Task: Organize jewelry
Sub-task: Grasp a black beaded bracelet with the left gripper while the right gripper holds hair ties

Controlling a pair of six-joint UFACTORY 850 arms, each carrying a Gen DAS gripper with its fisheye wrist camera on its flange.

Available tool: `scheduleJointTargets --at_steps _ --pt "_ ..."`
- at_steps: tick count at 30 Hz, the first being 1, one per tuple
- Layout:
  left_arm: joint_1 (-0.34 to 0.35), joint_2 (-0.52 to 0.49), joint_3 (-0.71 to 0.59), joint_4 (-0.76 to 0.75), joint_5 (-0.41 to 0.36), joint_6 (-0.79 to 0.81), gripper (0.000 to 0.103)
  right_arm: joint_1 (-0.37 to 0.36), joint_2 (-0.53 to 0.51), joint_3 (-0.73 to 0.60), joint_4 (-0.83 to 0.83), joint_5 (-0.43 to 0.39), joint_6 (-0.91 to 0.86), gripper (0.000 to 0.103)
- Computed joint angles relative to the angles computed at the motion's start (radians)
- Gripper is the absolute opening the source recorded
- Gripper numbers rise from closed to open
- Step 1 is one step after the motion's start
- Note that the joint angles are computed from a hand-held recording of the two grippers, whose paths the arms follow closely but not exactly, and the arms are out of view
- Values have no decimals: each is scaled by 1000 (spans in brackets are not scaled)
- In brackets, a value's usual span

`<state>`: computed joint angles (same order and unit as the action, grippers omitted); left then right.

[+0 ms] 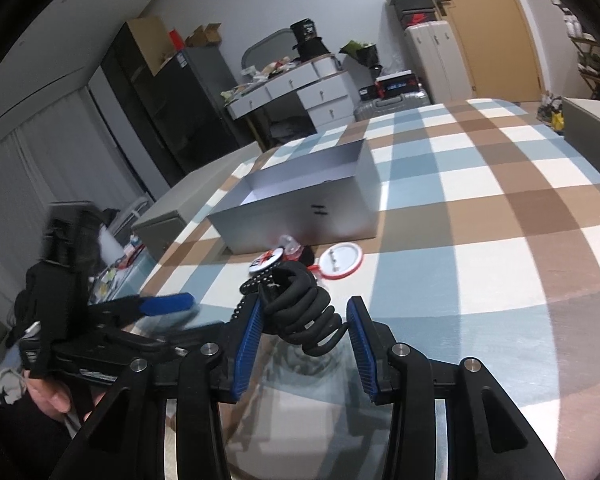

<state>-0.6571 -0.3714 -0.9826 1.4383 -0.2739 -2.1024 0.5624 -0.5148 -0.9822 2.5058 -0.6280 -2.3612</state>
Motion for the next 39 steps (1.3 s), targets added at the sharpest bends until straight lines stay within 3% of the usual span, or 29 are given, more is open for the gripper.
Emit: scheduleJointTargets --at_steps 3,5,11,14,18,19,24,39 --pt "5 -31 -35 -126 10 146 101 -6 5 10 18 0 -15 41" --pt "1 -40 -49 -176 -23 200 101 -11 7 14 20 -4 -13 41" --pt "23 -15 -15 -47 34 72 99 -17 5 19 18 -17 -14 41" --pt "25 -7 -12 -68 51 115 78 -19 2 18 9 -20 -2 41" --pt "23 -2 -12 -114 55 198 43 -21 2 18 5 -24 4 41" --pt "24 -1 -12 -121 63 211 41 -20 3 20 6 -24 3 41" --pt "29 10 -1 -133 84 222 35 -19 5 22 8 -23 1 41" --pt "4 79 67 -52 82 124 35 3 15 20 15 -17 -11 41"
